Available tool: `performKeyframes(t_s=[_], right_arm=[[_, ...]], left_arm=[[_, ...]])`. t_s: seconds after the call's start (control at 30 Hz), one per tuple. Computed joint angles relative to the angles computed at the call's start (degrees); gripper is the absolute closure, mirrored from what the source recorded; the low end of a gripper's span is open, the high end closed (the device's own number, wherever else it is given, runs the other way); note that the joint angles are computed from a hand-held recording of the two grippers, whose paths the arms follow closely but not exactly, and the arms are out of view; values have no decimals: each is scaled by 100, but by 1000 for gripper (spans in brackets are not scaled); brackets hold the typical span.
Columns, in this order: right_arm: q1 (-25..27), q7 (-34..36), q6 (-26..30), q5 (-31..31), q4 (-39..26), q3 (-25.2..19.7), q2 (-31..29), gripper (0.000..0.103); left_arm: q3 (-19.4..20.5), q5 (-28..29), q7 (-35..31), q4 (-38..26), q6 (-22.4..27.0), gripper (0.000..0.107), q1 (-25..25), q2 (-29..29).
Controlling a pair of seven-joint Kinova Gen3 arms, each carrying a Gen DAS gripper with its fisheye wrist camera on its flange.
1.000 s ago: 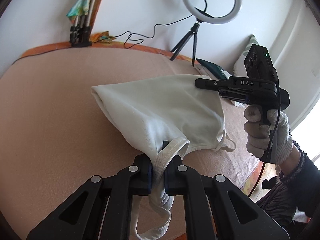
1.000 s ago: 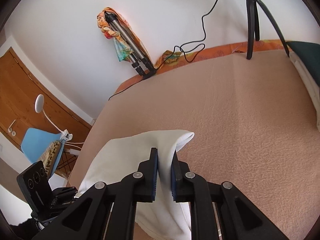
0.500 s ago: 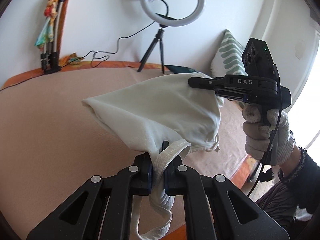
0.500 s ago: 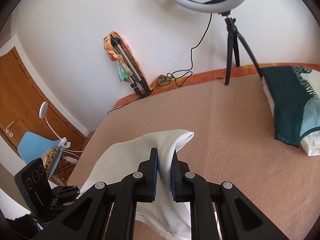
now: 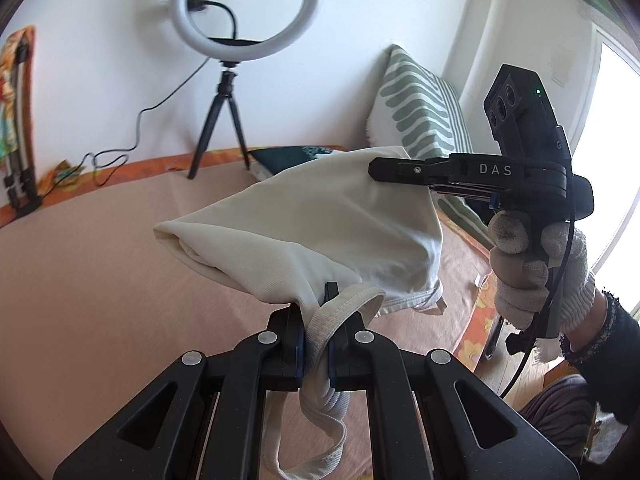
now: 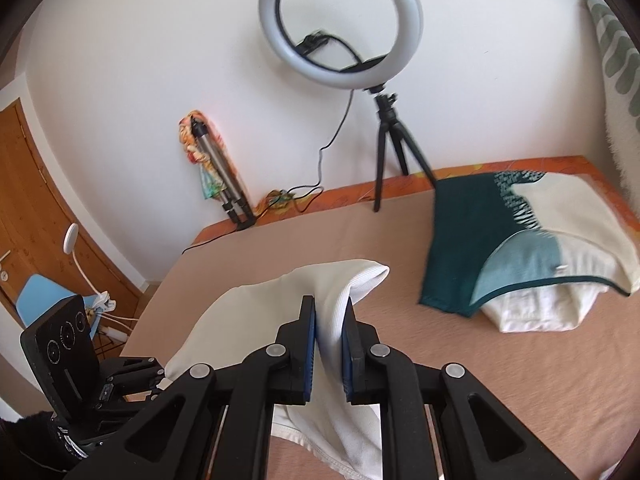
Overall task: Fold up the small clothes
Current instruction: 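Carry the folded camisole with both tools onto the stack of folded clothes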
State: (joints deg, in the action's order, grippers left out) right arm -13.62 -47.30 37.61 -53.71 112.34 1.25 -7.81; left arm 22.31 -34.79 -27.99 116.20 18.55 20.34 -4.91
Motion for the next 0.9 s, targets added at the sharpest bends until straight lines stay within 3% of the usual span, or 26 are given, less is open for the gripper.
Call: performKeyframes(t_s=[0.1, 0.3, 0.67, 0.9], right_arm=[[157, 113, 117, 33, -150, 191, 64, 94], [652, 476, 342, -71, -537, 387, 362, 94], [1532, 472, 202, 321, -1769, 26, 1388, 94], [1831, 118, -23, 762, -2574, -315, 2181, 94]], left_arm=[[-10, -341, 158, -321, -55, 101, 65, 361], [-400, -725, 243, -1040, -132, 101, 489, 1064], [-994, -302, -856, -2623, -107, 101, 905, 2395], [-1130, 261, -1658, -3409, -117, 101, 819, 3068]])
